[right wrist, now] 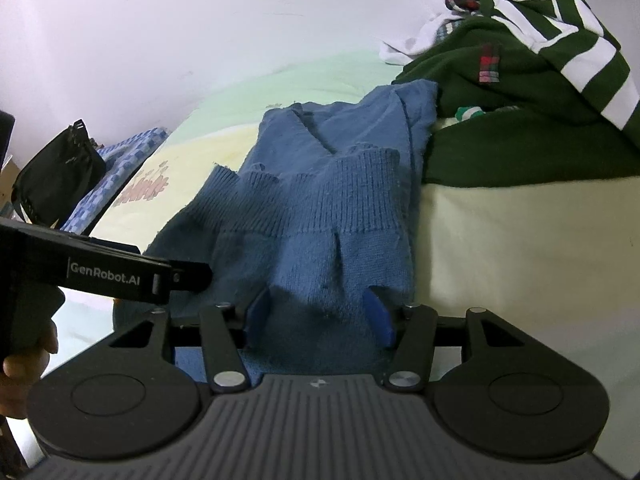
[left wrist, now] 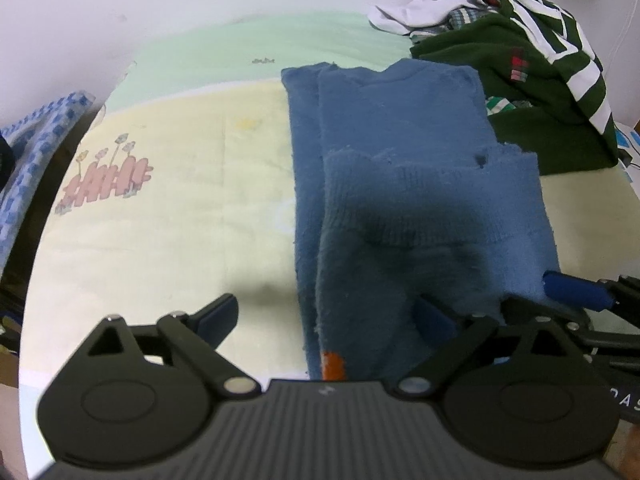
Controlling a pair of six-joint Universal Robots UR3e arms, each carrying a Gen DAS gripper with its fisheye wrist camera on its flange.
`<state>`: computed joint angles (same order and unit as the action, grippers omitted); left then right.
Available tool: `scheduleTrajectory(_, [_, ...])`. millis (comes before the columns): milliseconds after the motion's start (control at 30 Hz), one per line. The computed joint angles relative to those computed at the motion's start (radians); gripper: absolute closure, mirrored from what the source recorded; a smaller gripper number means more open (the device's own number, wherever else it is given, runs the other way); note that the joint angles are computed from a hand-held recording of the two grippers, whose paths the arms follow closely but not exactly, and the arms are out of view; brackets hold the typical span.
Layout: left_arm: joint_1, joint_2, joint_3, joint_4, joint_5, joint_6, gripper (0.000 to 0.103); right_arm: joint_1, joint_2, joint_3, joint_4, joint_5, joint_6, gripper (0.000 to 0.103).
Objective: Fold clothes
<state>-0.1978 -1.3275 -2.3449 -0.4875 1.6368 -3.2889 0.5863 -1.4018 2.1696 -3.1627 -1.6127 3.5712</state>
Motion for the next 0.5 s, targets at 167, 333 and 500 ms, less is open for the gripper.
scheduleTrajectory(167, [-0.016, -0.004, 0.014, -0.019, 0.025, -0.019, 0.003, -0.013, -0.008, 0.016, -0.013, 0.022, -0.024, 0.047])
scheduleTrajectory(333, [-0.060, -0.026, 0.038, -0.029, 0.077, -0.047, 0.001, -0.030, -0.018, 0.016, 0.007, 0.051, -0.064, 0.046])
scheduleTrajectory(500, [-0.094, -0.045, 0.050, -0.025, 0.118, -0.075, 0.001, -0.021, -0.015, -0.017, 0.060, 0.041, -0.081, 0.045])
